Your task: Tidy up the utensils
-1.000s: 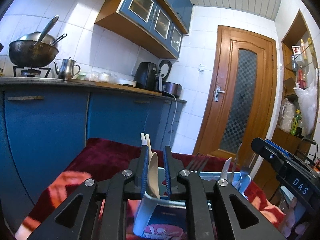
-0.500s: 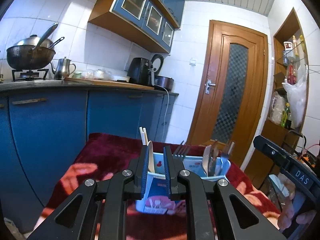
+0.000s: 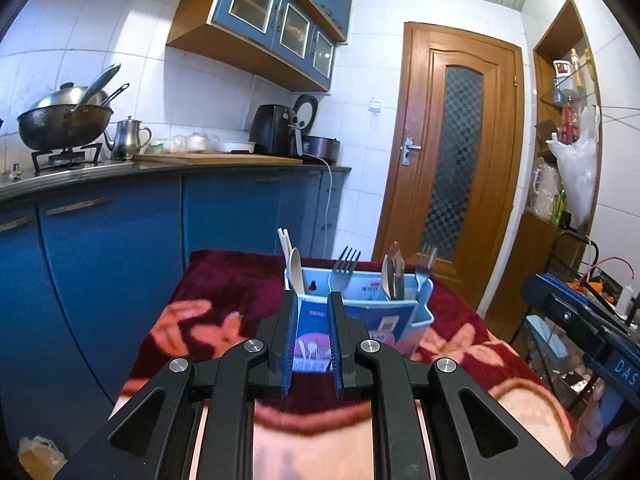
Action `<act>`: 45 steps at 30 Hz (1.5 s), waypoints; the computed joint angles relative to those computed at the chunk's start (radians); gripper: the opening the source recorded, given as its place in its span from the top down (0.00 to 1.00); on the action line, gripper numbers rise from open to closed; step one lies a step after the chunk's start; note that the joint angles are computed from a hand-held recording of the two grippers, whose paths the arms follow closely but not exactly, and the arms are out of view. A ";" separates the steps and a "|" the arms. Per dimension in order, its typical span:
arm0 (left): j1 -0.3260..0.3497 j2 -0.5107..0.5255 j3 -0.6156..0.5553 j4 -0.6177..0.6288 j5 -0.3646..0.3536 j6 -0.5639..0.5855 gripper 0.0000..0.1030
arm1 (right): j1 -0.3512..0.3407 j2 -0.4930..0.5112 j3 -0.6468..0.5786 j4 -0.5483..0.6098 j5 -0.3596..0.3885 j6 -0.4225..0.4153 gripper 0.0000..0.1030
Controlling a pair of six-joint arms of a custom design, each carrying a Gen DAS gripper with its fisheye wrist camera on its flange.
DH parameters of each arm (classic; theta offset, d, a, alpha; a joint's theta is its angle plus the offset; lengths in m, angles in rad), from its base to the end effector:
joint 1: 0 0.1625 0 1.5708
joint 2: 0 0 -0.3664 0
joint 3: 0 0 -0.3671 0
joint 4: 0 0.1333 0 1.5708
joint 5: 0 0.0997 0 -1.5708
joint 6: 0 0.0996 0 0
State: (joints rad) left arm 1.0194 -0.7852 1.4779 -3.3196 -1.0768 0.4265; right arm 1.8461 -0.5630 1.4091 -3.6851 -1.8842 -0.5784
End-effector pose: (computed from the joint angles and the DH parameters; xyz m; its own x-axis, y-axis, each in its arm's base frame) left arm -0.1957 -0.6628 0.2307 -0.7729 0.2733 -0.5726 0.6345 0.3364 -0.6959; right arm 0.2818 -0.6201 0.1501 -0.7893 -0.1362 0.5988 -0.6120 0.2536 -0.7491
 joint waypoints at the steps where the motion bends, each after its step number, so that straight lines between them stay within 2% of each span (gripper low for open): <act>1: -0.001 -0.010 0.016 -0.002 0.001 -0.003 0.77 | 0.000 -0.008 0.022 -0.009 -0.002 0.007 0.44; 8: -0.002 -0.057 0.124 -0.034 0.025 0.009 0.46 | -0.013 -0.029 0.116 -0.047 -0.031 0.049 0.31; 9: -0.002 -0.058 0.136 -0.042 0.031 0.013 0.43 | -0.016 -0.027 0.126 -0.057 -0.035 0.049 0.28; 11: -0.001 -0.055 0.155 -0.061 0.048 0.016 0.32 | -0.025 -0.018 0.142 -0.085 -0.040 0.043 0.23; 13: 0.005 -0.048 0.161 -0.066 0.061 0.011 0.27 | -0.029 0.001 0.146 -0.120 -0.054 0.026 0.18; 15: 0.009 -0.037 0.163 -0.072 0.078 0.011 0.27 | -0.037 0.017 0.151 -0.151 -0.062 0.008 0.13; 18: 0.018 -0.019 0.162 -0.089 0.101 0.020 0.27 | -0.051 0.029 0.164 -0.175 -0.053 -0.002 0.11; 23: 0.039 0.017 0.171 -0.193 0.098 0.062 0.27 | -0.073 0.054 0.170 -0.234 -0.053 -0.034 0.06; 27: 0.043 0.033 0.167 -0.214 0.111 0.082 0.27 | -0.086 0.069 0.177 -0.294 -0.047 -0.068 0.04; 35: 0.041 0.063 0.167 -0.293 0.127 0.116 0.27 | -0.100 0.081 0.172 -0.327 -0.039 -0.054 0.03; 45: 0.041 0.069 0.166 -0.306 0.137 0.115 0.27 | -0.103 0.082 0.172 -0.331 -0.037 -0.045 0.03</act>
State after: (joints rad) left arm 1.0600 -0.7163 1.6442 -3.6253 -0.9401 0.5415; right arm 1.7432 -0.4811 1.5806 -4.0161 -1.9214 -0.6238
